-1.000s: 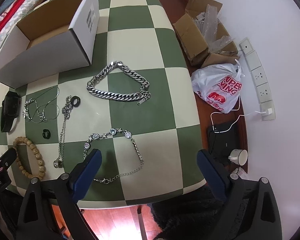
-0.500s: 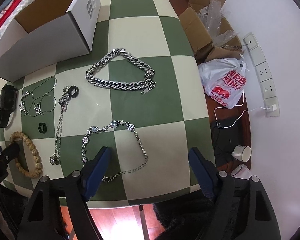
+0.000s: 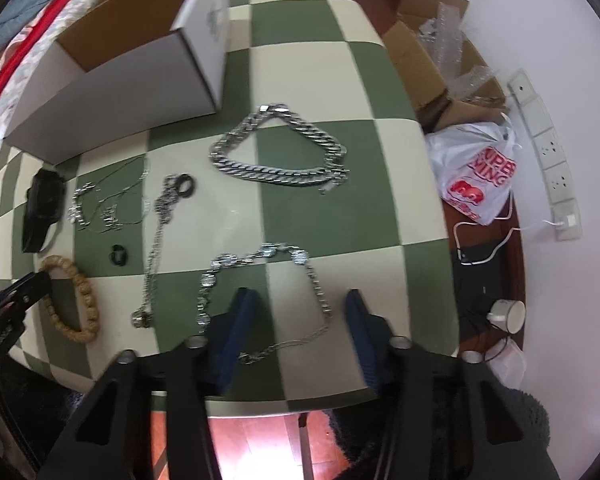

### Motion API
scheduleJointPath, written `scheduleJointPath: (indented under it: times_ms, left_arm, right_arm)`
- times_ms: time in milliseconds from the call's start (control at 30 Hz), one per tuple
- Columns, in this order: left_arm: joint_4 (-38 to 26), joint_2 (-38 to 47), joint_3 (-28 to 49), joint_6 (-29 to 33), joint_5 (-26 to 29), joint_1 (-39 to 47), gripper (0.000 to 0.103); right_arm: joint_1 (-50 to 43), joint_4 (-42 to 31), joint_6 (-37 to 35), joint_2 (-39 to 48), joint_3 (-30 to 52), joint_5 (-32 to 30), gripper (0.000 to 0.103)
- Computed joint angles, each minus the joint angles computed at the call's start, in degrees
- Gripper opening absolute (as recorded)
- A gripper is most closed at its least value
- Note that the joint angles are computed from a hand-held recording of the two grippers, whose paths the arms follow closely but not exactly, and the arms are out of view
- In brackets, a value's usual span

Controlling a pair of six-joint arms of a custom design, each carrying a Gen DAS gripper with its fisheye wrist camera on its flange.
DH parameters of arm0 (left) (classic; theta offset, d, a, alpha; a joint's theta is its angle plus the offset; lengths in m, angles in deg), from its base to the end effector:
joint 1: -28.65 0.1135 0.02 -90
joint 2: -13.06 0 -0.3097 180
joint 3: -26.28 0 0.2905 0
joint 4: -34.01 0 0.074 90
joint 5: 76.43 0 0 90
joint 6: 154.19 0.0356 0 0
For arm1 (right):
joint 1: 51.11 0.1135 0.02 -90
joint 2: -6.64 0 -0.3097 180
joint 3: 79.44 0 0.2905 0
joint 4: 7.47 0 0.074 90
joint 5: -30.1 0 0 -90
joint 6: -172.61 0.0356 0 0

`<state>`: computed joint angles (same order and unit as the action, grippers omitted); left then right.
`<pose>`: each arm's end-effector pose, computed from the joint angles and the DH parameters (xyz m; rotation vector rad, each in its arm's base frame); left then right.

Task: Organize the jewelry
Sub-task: 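Close left tool on the bead bracelet while right tool grasps the silver chain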

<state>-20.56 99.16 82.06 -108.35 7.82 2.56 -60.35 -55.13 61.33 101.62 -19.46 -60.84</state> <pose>0.2346 -0.1109 0.1668 -0.4794 2.9722 0.0464 0.2951 -0.0474 0.1467 -0.3176 2.9968 -0.0270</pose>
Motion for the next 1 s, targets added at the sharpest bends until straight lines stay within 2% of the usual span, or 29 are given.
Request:
scheduleJointPath:
  times_ms: [67,133,367,533,600,667,767,1000]
  left_arm:
    - [0.04,0.18,-0.04,0.05,-0.87,-0.40,0.006]
    - [-0.58,-0.40,0.23,0.03,-1.25,-0.52,0.006]
    - [-5.18,-5.90,2.05,0.93,-2.70,-0.08,0.006]
    - [-6.22,-6.96,3.95,1.18,-3.56,-0.04,0.006]
    - [-5.60,-3.77,6.57,-0.80,-3.93,-1.89,0.006]
    - [-6.19,-4.22,6.90,-2.74,-4.50,-3.56,0.006]
    - [-8.36,-4.19,9.16,-7.20,-5.70,-8.05,0.006]
    - [-13.18,-5.81,14.86,-8.01,-8.21,-10.47,0.006]
  right_arm:
    - [0.74,0.46,0.32,-0.63,-0.51,-0.09,0.005]
    - [0.27,0.09,0.92,-0.32,-0.10,-1.64,0.002]
    - [-5.46,-5.74,1.90,-1.74,3.43,-11.56,0.001]
    - [-7.04,-9.00,1.61,-4.64,5.48,-13.54,0.001]
    - [-7.81,-10.53,2.17,-3.86,6.79,-14.29,0.001]
    - [-8.50,-11.36,2.42,-4.16,7.00,-15.27,0.001]
    - [-9.03,-12.26,1.38,-5.77,7.13,-15.90,0.001]
    - [-8.23,-17.49,-0.22,-11.28,10.25,-18.61,0.001]
